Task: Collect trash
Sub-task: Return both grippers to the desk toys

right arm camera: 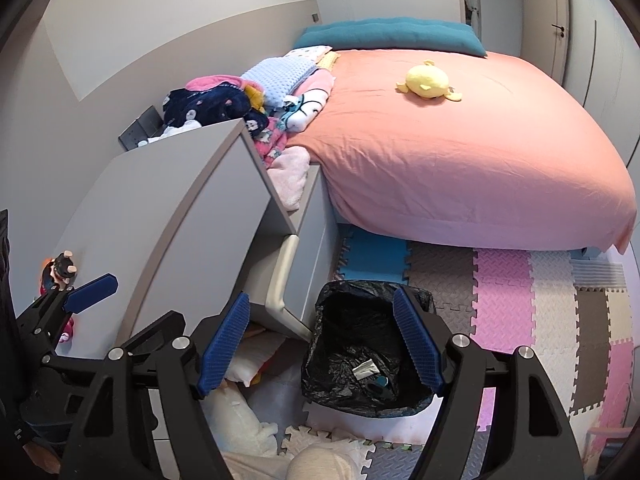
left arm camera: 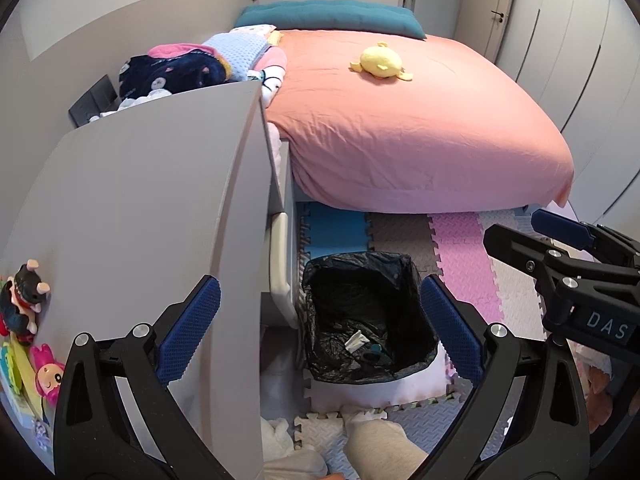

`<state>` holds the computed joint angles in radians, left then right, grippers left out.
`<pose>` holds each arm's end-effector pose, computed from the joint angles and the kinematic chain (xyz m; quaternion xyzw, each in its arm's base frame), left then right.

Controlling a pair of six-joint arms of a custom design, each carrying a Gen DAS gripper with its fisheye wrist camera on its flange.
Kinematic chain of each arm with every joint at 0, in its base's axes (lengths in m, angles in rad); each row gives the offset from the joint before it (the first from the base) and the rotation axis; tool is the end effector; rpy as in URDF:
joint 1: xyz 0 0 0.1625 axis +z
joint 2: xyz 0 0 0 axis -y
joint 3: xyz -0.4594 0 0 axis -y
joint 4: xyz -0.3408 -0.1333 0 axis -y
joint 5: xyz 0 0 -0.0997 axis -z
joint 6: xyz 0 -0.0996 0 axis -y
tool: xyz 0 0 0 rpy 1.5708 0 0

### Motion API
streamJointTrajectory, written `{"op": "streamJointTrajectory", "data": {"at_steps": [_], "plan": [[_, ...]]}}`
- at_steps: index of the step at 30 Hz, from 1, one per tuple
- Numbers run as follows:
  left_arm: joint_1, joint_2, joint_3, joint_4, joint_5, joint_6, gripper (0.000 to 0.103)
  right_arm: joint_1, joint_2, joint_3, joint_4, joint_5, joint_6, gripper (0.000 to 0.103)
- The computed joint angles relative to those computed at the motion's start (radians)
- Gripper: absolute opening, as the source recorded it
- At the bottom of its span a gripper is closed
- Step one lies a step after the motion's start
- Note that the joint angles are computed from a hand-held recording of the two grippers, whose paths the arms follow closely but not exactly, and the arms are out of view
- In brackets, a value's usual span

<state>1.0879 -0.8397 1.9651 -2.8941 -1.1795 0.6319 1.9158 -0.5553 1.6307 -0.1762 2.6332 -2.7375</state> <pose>-0.1127 -0.5838 0.1263 0.5001 0.8385 -0.0822 0.2001 0.2142 -0.4591 0.0049 -0.1909 -0.8088 0.4394 0.3412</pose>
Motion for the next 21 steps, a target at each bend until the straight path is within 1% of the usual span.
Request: {"op": "streamJointTrajectory", "data": {"at_steps": [7, 9, 13, 17, 21], "plan": [[0.032, -0.036, -0.015, 0.014, -0.004, 0.011, 0.097, 0.021, 0.041, -0.086, 0.059, -0.016, 0.000, 0.075], [0.044, -0.049, -0.025, 0.019, -0.004, 0.013, 0.097, 0.027, 0.061, -0.129, 0.103, -0.032, 0.014, 0.075], [0.071, -0.076, -0.046, 0.026, -0.004, 0.019, 0.097, 0.049, 0.105, -0.212, 0.147, -0.036, -0.016, 0.075], [0.103, -0.108, -0.070, 0.036, 0.002, 0.021, 0.097, 0.068, 0.145, -0.293, 0.174, -0.061, -0.062, 0.075], [0.135, -0.133, -0.096, 0.047, 0.013, 0.018, 0.097, 0.090, 0.203, -0.402, 0.228, -0.079, -0.105, 0.075]]}}
